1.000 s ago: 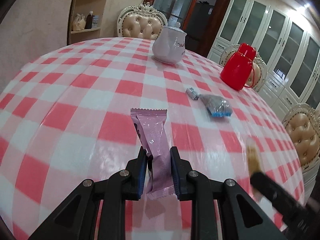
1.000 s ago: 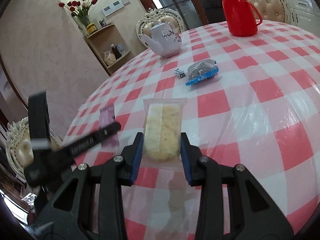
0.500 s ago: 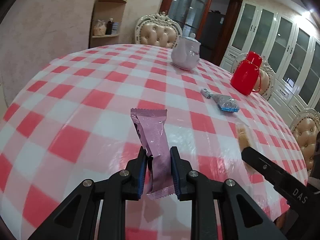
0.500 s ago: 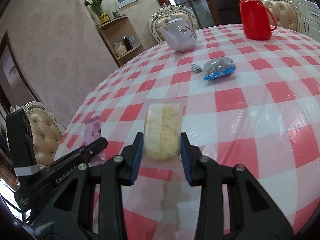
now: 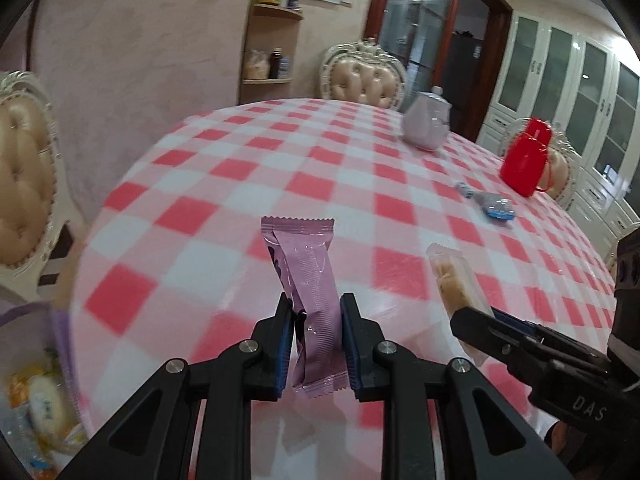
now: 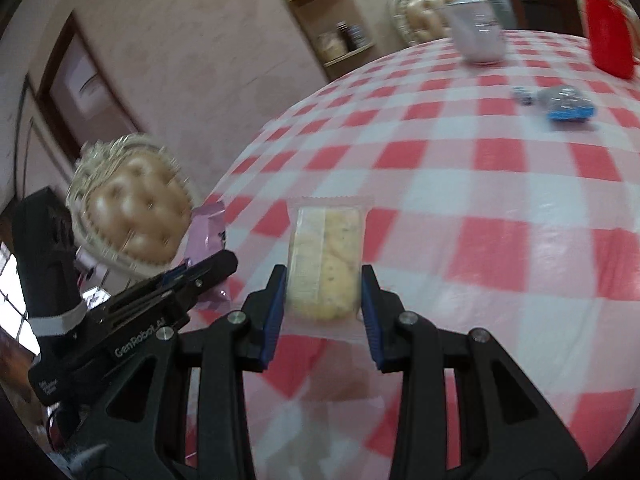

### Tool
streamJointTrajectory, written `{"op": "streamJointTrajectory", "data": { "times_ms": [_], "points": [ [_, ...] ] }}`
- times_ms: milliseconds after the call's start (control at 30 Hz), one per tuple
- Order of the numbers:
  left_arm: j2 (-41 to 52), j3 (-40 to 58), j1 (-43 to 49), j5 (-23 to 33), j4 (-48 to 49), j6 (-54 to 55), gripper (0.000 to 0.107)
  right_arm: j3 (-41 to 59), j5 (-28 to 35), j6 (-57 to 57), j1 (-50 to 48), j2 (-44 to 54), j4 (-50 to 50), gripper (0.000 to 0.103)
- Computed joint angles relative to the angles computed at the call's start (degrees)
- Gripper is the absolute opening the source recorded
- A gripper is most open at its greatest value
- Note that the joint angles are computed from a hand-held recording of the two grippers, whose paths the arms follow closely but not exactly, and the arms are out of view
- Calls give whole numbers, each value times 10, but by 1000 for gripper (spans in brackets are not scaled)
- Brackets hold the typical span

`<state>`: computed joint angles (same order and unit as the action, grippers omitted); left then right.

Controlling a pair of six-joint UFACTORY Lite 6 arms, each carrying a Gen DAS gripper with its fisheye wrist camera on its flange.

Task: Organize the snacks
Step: 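Carry the pink bar and cake packet to the purple-rimmed bin and open both tools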

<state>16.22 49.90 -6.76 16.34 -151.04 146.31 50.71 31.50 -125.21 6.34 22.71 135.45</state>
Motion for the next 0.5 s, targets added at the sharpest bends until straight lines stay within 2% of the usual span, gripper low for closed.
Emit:
{"op": "streamJointTrajectory", "data": {
  "times_ms": [400,500],
  "points": [
    [-85,-98,177,43,159,-82,24,61,-26,5,147,47,-2,40],
    [-109,-117,240,69,240,-135,24,78,-30,11,173,60,1,40]
  ]
}}
